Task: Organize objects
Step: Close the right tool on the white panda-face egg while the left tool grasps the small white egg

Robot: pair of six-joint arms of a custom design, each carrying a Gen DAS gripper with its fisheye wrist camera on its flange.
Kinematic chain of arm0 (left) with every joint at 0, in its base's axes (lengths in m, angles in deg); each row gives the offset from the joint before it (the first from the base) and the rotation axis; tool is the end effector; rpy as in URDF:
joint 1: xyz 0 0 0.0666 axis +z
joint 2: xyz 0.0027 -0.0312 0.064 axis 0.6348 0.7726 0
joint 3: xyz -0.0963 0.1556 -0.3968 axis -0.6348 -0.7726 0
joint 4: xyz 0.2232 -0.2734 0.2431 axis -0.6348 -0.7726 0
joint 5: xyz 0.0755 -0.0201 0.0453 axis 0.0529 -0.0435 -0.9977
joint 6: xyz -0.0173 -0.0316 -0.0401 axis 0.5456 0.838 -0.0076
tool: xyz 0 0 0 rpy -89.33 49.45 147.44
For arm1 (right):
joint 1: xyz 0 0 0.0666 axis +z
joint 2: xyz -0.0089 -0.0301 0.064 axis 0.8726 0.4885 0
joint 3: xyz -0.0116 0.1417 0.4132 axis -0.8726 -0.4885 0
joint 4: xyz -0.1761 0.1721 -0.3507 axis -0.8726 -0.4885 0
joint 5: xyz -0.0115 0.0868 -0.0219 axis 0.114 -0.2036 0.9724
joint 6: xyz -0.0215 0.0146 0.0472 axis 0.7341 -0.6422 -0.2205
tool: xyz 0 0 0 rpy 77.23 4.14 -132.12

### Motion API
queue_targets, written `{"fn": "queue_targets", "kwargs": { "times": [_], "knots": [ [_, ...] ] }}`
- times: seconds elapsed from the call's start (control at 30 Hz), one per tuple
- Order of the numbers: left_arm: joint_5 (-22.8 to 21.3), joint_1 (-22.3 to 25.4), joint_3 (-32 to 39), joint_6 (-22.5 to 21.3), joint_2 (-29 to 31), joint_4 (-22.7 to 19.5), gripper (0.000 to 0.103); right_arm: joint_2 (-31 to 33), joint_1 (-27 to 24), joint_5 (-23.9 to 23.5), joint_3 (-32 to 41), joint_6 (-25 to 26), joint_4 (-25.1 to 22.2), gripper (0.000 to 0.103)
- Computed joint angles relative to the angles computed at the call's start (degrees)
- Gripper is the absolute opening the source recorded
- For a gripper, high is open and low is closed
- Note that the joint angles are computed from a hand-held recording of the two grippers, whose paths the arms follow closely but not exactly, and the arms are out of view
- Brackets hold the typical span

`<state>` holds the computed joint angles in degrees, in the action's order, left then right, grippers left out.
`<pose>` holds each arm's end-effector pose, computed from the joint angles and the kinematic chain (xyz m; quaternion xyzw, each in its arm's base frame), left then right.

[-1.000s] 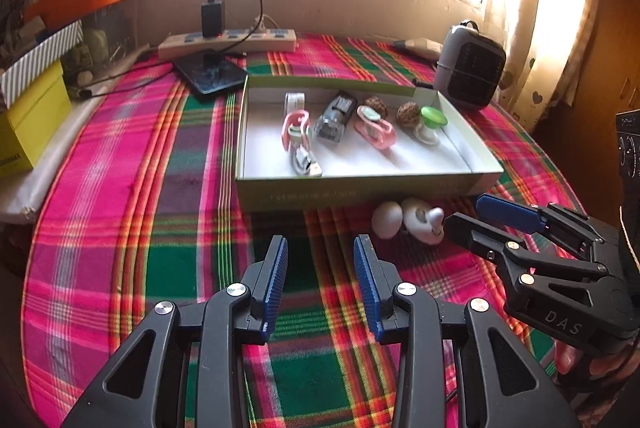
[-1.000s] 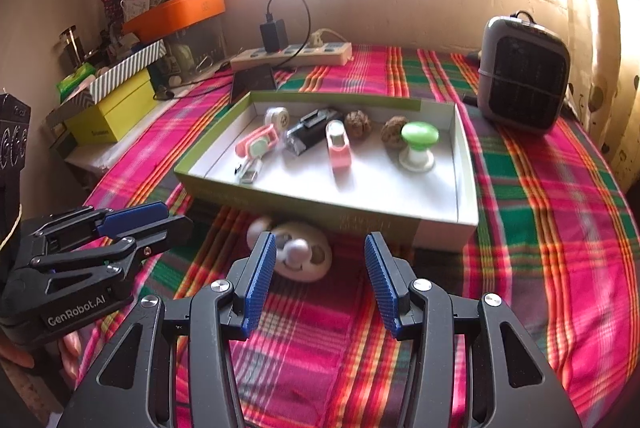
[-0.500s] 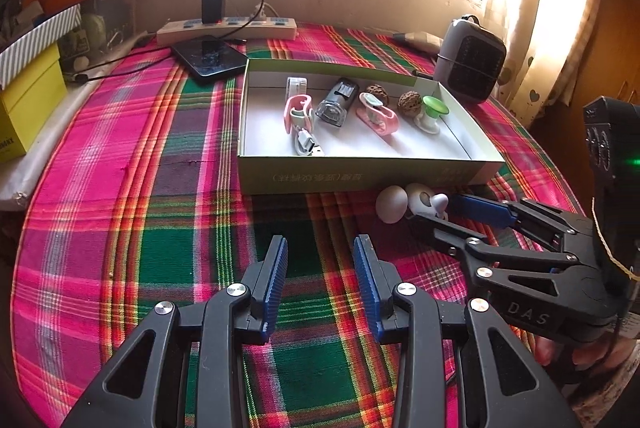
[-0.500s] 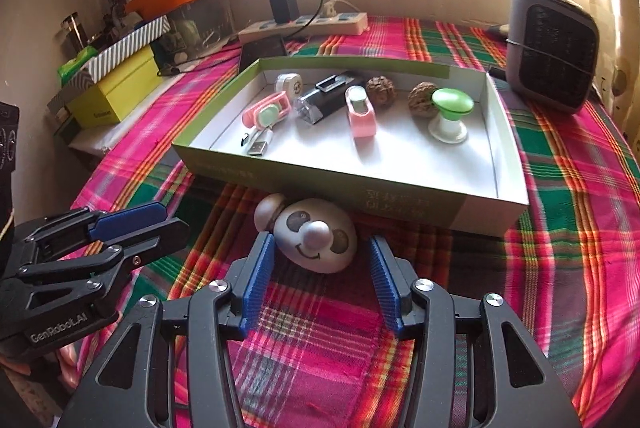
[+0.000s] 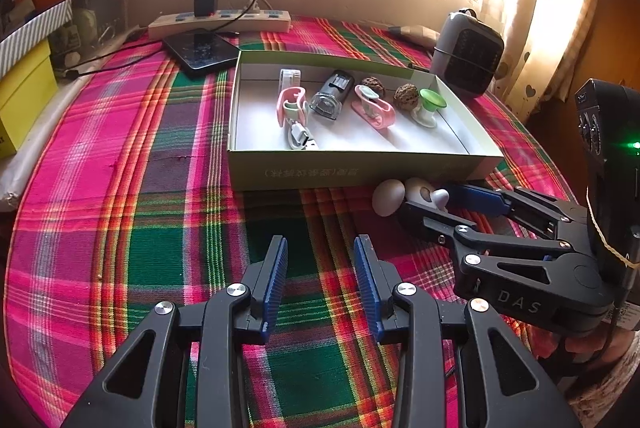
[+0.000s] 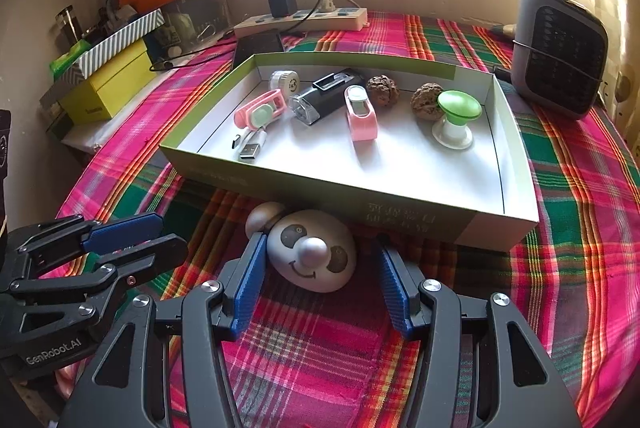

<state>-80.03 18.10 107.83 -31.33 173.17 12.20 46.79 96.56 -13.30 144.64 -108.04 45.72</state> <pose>0.5426 -0.2145 0.2491 0.0778 0.9337 -0.1313 0.3239 0.5576 0.3970 0.2378 -0.1258 0.9299 0.1134 0.3264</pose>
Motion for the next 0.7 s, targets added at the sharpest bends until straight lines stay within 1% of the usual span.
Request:
{"fn": "queue_targets", "kwargs": {
  "times": [0.13,0.17,0.6,0.7],
  "knots": [
    [0.63,-0.04,0.18,-0.18,0.15,-0.05,0.033,-0.39,-0.32,-0.20,-0.64,-0.64,0.55,0.053],
    [0.72,-0.06,0.21,-0.16,0.18,-0.07,0.033,-0.45,-0.42,-0.31,-0.72,-0.60,0.60,0.047],
    [2.03,-0.83,2.42,-0.67,1.69,-1.36,0.033,-1.77,-0.85,-0.16,-2.71,-0.74,1.37,0.047],
    [1.92,-1.32,3.38,-1.90,2.35,-1.84,0.033,-2.16,-1.05,0.33,-3.19,-0.62,1.25,0.047]
  ]
}}
